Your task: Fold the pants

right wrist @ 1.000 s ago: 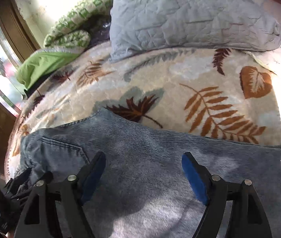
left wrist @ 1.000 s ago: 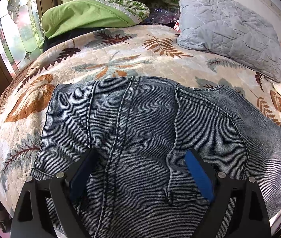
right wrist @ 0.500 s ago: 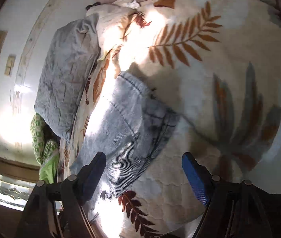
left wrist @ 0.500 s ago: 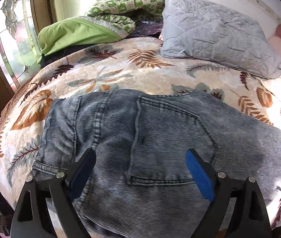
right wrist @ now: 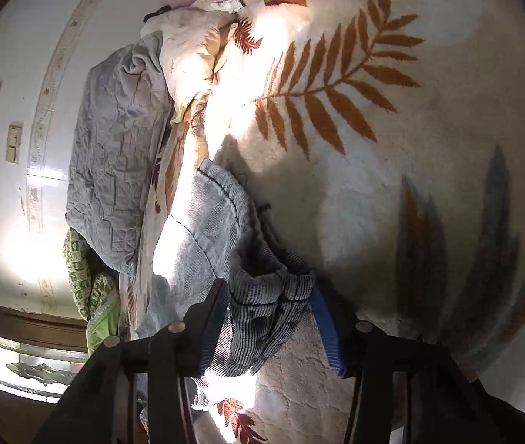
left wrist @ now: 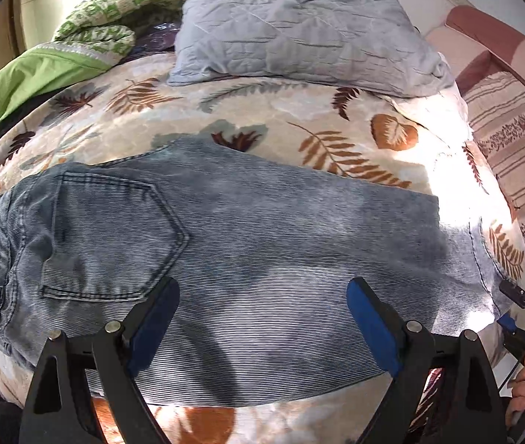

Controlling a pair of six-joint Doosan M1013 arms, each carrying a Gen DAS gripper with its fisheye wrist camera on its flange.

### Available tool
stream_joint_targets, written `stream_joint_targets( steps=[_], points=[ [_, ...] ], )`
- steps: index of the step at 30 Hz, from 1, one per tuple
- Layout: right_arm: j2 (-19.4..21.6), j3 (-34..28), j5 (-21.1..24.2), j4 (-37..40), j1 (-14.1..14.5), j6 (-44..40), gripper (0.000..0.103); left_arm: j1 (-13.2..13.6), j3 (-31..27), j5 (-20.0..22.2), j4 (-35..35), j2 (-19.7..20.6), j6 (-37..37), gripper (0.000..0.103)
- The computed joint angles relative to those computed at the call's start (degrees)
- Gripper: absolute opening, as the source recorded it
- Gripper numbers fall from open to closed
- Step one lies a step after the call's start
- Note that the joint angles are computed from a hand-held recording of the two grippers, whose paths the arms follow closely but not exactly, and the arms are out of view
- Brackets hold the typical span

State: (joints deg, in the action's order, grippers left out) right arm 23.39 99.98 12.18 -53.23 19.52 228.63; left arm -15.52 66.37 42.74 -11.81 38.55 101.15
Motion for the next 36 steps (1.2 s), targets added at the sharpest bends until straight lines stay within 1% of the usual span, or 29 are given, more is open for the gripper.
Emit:
stream_joint_targets(
  steps=[2, 3, 4, 5, 6, 7, 8, 9, 10, 11, 13, 15, 17, 18, 19, 20, 21, 22, 24, 26, 27, 29, 31, 34, 35, 36],
  points=[
    [0.09, -0.39, 0.83, 1.81, 0.18, -3.57, 0.051, -1.15, -0.99, 1.39, 0.74, 0.75, 0.24, 0.092],
    [0.23, -0.54, 0.94, 1.89, 0.24, -4.34, 0.054, -1.73, -1.38, 1.85, 1.09, 1.08, 0.52, 0.092],
    [0.23, -0.43, 0.88, -0.27, 0.34, -2.39, 0.055, -2.30, -1.62, 2.08, 1.46, 1.35, 0.88, 0.092],
    [0.20, -0.39, 0.94, -0.89, 0.40, -1.90, 0.055, -2.88, -1.69, 2.03, 2.12, 1.56, 1.20, 0.092],
    [0.24, -0.53, 1.17, -0.07, 0.44, -3.34, 0.055, -3.53, -1.68, 1.85, 3.70, 1.75, 1.16, 0.092],
    [0.30, -0.84, 1.65, 2.07, 0.49, -6.32, 0.052, -4.33, -1.75, 1.76, 6.86, 2.12, 0.25, 0.092],
    [0.40, -1.31, 2.72, 4.40, 0.61, -9.55, 0.047, -5.26, -2.11, 2.40, 11.66, 2.75, -1.45, 0.092],
    [0.58, -1.91, 4.02, 7.83, 0.70, -13.86, 0.030, -6.13, -2.65, 3.52, 16.33, 3.61, -2.58, 0.093],
    [0.78, -2.20, 4.03, 10.46, 0.60, -16.80, 0.027, -6.40, -1.85, 1.64, 18.03, 3.53, -2.91, 0.095],
    [0.90, -2.41, 4.28, 11.59, 0.59, -18.23, 0.026, -6.49, -1.12, 0.02, 18.79, 3.15, -3.17, 0.095],
    [1.10, -3.23, 6.14, 13.43, 0.85, -21.70, 0.025, -6.65, -1.54, 1.17, 19.44, 2.91, -2.41, 0.094],
    [1.38, -4.03, 7.88, 14.81, 1.06, -24.23, 0.025, -6.52, -0.27, -0.87, 19.20, 1.81, -0.52, 0.094],
    [1.48, -4.40, 8.79, 14.92, 1.24, -24.83, 0.024, -6.46, 2.23, -5.00, 23.91, 0.49, -3.57, 0.094],
    [1.60, -4.75, 9.56, 15.47, 1.35, -25.92, 0.024, -6.34, 2.82, -6.07, 26.31, 0.31, -5.43, 0.094],
    [1.76, -5.24, 10.57, 16.07, 1.51, -27.22, 0.024, -6.11, 2.94, -6.38, 28.25, 0.44, -7.68, 0.094],
    [1.89, -5.68, 11.55, 16.48, 1.67, -28.29, 0.023, -5.86, 2.09, -4.81, 28.44, 1.15, -8.66, 0.093],
    [2.07, -6.25, 12.90, 16.74, 1.88, -29.41, 0.023, -5.52, 0.88, -2.37, 26.07, 2.10, -6.81, 0.093],
    [2.31, -7.09, 14.63, 17.28, 2.10, -31.12, 0.022, -5.37, 1.01, -2.94, 25.36, 2.36, -5.88, 0.095],
    [2.69, -9.05, 18.08, 17.42, 2.70, -34.10, 0.022, -5.54, 1.79, -4.90, 26.39, 2.13, -3.96, 0.095],
    [3.06, -11.74, 22.20, 15.89, 3.62, -37.74, 0.022, -5.28, 1.04, -4.04, 24.47, 2.39, -1.82, 0.095],
    [3.25, -13.28, 23.86, 15.00, 4.11, -39.59, 0.021, -4.72, 0.11, -2.60, 21.08, 2.81, -0.71, 0.095],
    [3.88, -16.63, 25.97, 12.61, 5.23, -42.83, 0.021, -3.01, -2.24, 1.23, 11.78, 3.94, 1.67, 0.095],
    [4.98, -20.25, 26.51, 10.76, 6.46, -46.66, 0.021, -1.50, -2.93, 2.69, 4.13, 4.11, 5.00, 0.093],
    [7.41, -25.41, 24.87, 10.40, 8.23, -52.92, 0.021, 1.30, -2.97, 4.44, -6.69, 3.52, 7.70, 0.088],
    [8.56, -27.23, 24.07, 11.11, 8.84, -55.35, 0.021, 2.36, -2.64, 4.13, -9.34, 3.11, 7.35, 0.088],
    [9.81, -29.07, 23.05, 12.80, 9.33, -58.44, 0.021, 3.31, -1.92, 2.82, -10.88, 2.51, 6.45, 0.088]
  ],
)
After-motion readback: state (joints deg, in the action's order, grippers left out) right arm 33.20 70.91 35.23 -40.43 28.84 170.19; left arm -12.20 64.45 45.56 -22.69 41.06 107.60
